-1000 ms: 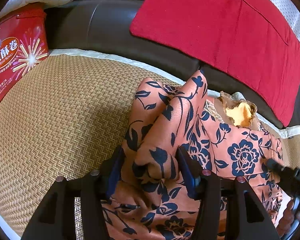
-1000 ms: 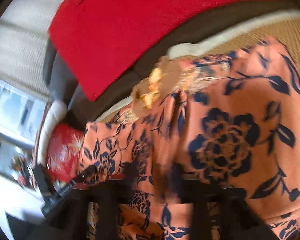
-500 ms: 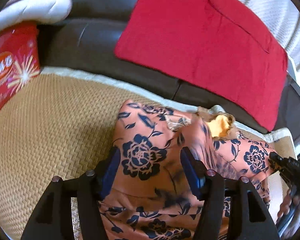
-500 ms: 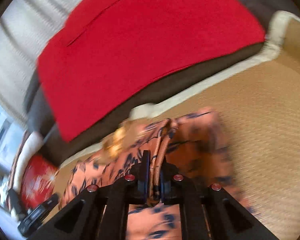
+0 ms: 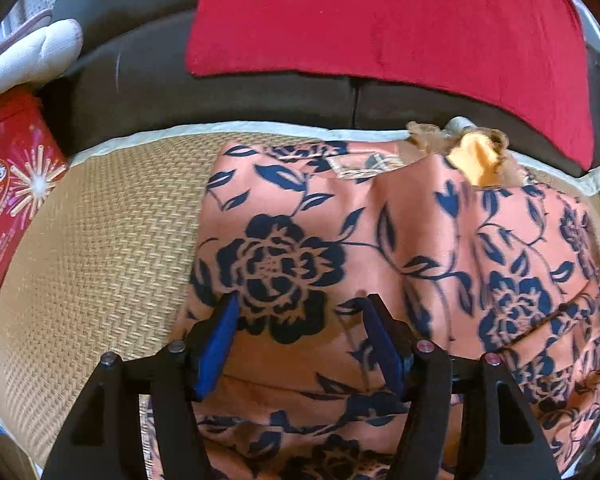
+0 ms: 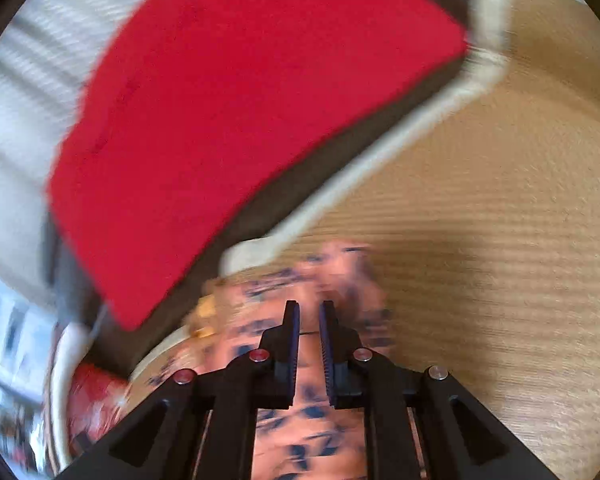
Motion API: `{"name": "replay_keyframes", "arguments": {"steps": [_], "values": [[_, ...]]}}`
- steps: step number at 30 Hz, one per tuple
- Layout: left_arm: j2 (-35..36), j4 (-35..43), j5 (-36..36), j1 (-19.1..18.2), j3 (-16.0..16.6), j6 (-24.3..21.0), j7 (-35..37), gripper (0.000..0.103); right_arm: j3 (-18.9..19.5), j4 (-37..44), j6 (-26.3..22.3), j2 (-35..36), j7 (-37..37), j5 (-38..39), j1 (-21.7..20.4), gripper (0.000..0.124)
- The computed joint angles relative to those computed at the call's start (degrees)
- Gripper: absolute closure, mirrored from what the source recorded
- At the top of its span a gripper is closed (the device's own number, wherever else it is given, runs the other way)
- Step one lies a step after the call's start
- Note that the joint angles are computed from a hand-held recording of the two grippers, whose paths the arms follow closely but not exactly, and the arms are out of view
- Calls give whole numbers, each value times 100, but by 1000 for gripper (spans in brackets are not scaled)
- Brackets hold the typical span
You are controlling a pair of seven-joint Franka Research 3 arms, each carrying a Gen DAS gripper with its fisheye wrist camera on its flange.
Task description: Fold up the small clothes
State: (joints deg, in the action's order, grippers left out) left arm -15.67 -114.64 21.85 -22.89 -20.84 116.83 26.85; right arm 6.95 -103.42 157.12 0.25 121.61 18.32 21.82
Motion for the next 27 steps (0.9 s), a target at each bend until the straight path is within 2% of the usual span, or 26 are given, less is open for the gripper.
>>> {"name": "replay_keyframes", "arguments": {"steps": [2,4,5,6,8,10,12,14,15,18,20,21,22,24,26,27], "values": [[-57,-63,-16,3,8,120,-81,38,111,338,-53,254,-975,632,92,110],[-94,-88,82,25,-23,144,-169,38,193,701,-319,557,-1486,946,138,110],[-87,-75,118,33,-36,93,-181,38,212,856,-462,694,-1574,978,162,110],[-110,-56,109,31,-32,-29,-141,37,199,1156,-868,929,-1533,794,207,110],[75,174,180,26,-109,-474,-76,37,95,1561,-1573,1272,-1013,138,337,111],[168,307,291,-15,-144,-661,-28,37,67,1472,-1407,1264,-935,199,360,112],[93,267,261,-45,-97,-591,-79,37,12,1674,-1430,1309,-809,-144,442,109],[1,208,246,-22,-83,-570,-278,37,188,1634,-913,1304,-1312,143,411,109],[-71,176,262,6,-79,-642,-406,37,336,1720,-830,1360,-1721,498,346,109],[-147,143,237,50,-65,-928,-477,37,611,2063,-1069,1618,-2556,1258,301,109],[-95,131,143,57,-32,-1125,-435,36,330,2489,-1675,1922,-1972,504,644,111],[-150,40,40,51,19,-1054,-459,35,267,2615,-1783,2060,-1816,310,746,111],[-228,-23,16,57,33,-991,-523,34,285,2582,-1662,2058,-1823,329,770,111],[-256,8,-9,68,28,-1082,-503,34,211,2666,-1752,2033,-1703,51,875,109],[-303,-22,-37,71,26,-1121,-517,34,456,2492,-1460,1878,-2277,411,770,109],[-330,-56,-53,74,35,-1104,-520,34,507,2602,-1507,1940,-2422,543,745,109]]}}
